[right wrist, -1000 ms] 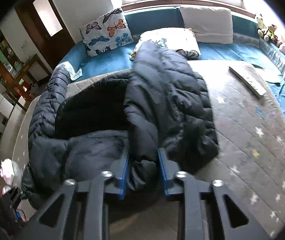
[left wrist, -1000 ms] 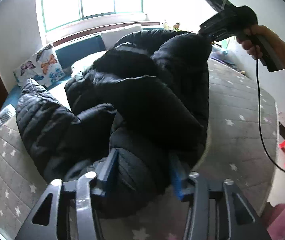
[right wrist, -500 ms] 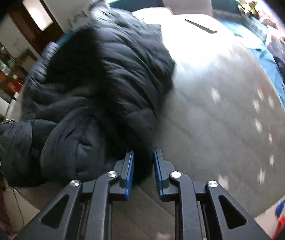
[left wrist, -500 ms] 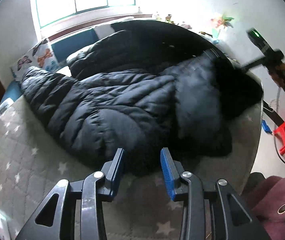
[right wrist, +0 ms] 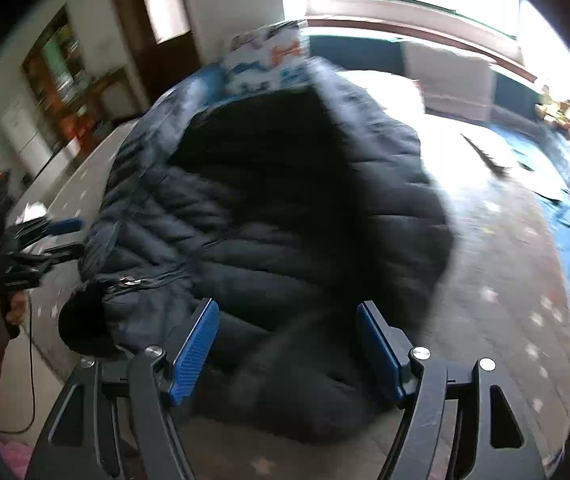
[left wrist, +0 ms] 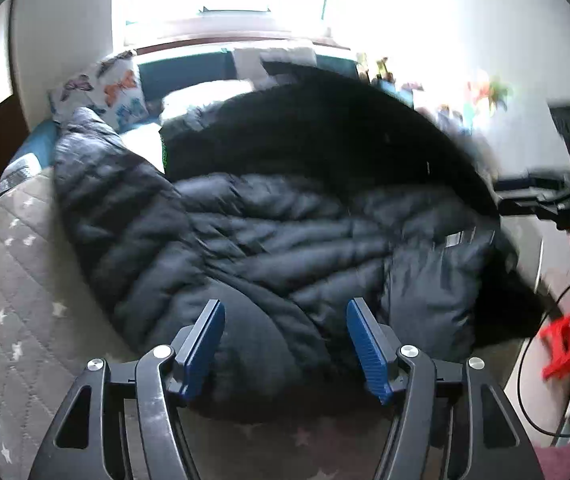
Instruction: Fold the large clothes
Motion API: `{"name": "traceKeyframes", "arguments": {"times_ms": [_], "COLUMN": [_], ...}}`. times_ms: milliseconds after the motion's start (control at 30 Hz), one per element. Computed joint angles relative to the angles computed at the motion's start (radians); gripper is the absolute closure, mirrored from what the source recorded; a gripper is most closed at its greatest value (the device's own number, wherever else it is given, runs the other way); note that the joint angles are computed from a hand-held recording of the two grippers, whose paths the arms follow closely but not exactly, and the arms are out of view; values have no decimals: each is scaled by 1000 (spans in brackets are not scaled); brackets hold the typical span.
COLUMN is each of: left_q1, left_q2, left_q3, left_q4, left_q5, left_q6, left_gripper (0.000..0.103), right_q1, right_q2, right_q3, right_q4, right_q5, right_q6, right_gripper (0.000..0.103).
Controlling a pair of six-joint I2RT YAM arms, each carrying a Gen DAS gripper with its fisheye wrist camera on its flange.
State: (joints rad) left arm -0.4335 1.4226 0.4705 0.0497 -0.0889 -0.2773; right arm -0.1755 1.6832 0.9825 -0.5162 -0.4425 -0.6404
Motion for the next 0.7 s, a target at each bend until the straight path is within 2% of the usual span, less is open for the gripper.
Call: {"name": "traceKeyframes", "arguments": {"times_ms": [100, 167, 233, 333, 400, 433, 533, 700], "left_q1": [-71, -91, -64, 35, 97, 148, 299, 556], "left_q2": [127, 135, 94, 2, -38, -46, -2, 167], "left_q3": [20, 11, 11, 17, 17, 32, 103, 298], "left_q4": [26, 36, 1, -52, -59, -58, -48, -87], "left_q5": [-45, -77, -45, -16, -64, -94, -101, 48], "left_q6": [9, 28, 38, 56, 66, 75, 97, 89], "left_gripper": [33, 33, 33, 28, 3, 1, 1, 1], "right_q1": [86, 116, 131, 125, 119, 118, 134, 189], "right_q2": [109, 184, 251, 256, 224, 213, 194, 238], "right_q3": [-31, -38, -19, 39, 53, 73, 131, 269], "right_q4": [84, 115, 134, 84, 91, 95, 147, 204], "right_q5": [72, 129, 172, 149, 134, 132, 145, 204], "right_q6": [1, -4, -10, -24, -25, -23, 13, 68], "right_gripper": [25, 25, 25, 25, 25, 25, 25, 25]}}
